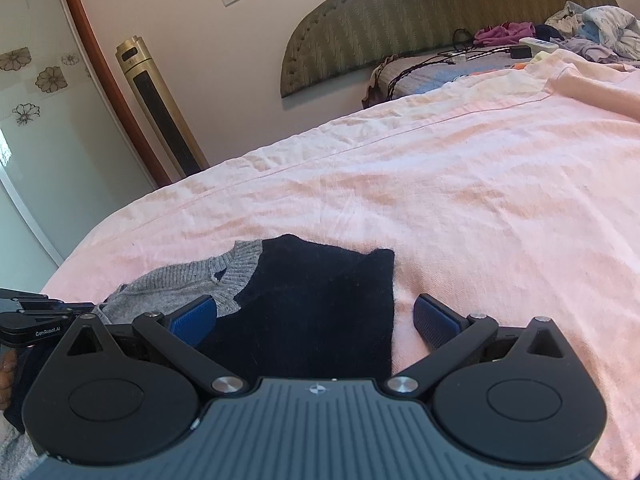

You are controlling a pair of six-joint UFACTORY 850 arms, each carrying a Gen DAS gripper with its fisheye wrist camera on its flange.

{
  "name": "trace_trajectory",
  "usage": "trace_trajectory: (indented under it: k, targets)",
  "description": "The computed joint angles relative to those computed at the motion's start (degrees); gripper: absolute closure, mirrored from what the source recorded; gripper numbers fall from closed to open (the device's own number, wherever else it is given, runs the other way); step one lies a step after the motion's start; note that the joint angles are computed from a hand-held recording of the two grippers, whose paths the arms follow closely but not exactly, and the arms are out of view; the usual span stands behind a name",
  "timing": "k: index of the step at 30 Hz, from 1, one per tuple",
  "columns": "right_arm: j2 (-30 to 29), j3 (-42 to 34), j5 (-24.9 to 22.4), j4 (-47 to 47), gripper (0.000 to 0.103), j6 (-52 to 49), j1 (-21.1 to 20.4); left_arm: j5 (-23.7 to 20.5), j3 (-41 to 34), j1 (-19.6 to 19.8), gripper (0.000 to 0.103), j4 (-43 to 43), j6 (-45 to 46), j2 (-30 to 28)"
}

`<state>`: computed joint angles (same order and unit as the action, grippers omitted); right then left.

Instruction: Fold small clothes

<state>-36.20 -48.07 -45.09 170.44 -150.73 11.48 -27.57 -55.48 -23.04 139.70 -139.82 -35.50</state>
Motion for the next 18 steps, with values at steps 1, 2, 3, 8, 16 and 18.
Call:
trace_trajectory:
  k: [1,2,3,8,16,18]
  targets:
    - [0.0,0.0,0.0,0.0,0.000,0.1,0.0,-0.9,0.0,0.2,0.100,-0.2,-0.3,0.2]
    - [-0.1,-0.1,-0.1,-0.1,0.000,0.1,0.0,-0.4,-0.1,0.6,0.100,0.2,-1.0,0.6]
    - [-0.1,-0.1,-0.1,-0.1,0.000,0.2,0.0,0.1,-0.1,1.0,0.100,0.9,-1.8,1.0]
    - [-0.2,0.0,-0.7,-0.6,0.000,1.0,-0.2,-0.7,-0.9,1.5,0.103,-5.6,2.6,0.4]
    - [-0.2,0.1,-1.1,-0.9,0.000,1.5,-0.4,-2.9,7.8,4.7,0.101,11.0,-19.8,6.4]
    - [-0.2,0.1,-1.2,-0.9,0.000,1.7,-0.4,1.5,7.1,4.9,0.098,14.7,-20.2,6.7]
